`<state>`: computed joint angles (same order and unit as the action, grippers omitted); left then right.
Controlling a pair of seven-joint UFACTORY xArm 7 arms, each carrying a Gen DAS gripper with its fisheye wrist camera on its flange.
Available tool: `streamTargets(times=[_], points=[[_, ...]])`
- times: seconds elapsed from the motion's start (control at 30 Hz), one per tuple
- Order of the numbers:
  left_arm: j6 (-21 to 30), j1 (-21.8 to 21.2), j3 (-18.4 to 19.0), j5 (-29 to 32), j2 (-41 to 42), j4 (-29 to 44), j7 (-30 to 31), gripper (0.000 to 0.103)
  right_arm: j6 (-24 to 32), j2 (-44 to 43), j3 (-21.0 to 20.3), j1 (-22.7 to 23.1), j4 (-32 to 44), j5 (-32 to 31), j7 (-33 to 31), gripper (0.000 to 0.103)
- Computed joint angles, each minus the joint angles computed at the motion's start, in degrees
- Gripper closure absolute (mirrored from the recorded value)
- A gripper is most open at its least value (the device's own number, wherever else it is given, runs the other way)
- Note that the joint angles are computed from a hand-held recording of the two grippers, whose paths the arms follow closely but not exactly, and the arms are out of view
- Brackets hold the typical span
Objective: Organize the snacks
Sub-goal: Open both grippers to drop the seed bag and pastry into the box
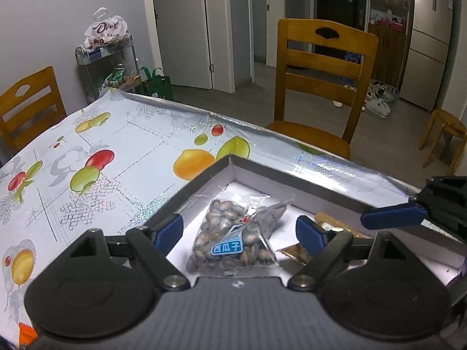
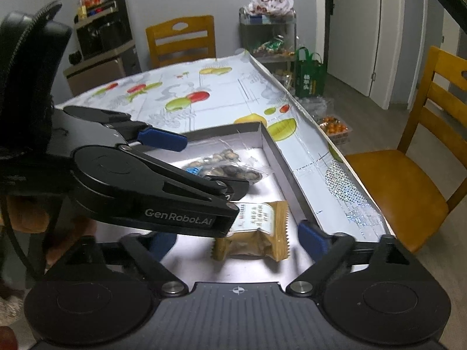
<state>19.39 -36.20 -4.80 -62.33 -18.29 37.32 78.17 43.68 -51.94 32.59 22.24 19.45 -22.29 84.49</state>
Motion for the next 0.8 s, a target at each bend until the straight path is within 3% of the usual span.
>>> streamTargets(times=[0.33,0.8], points=[[1.3,-0.7,1.5,0.1,-5.1,-2.6,0.8,0.014,4.0,-0.8,1.5,1.5,2.0,0.5,0.6,0.007],[8.1,-0.1,7.1,4.1,-18.1,-9.0,-1.0,0.013,5.3,-1.4,3.8,3.2,4.6,1.5,4.0,0.003]])
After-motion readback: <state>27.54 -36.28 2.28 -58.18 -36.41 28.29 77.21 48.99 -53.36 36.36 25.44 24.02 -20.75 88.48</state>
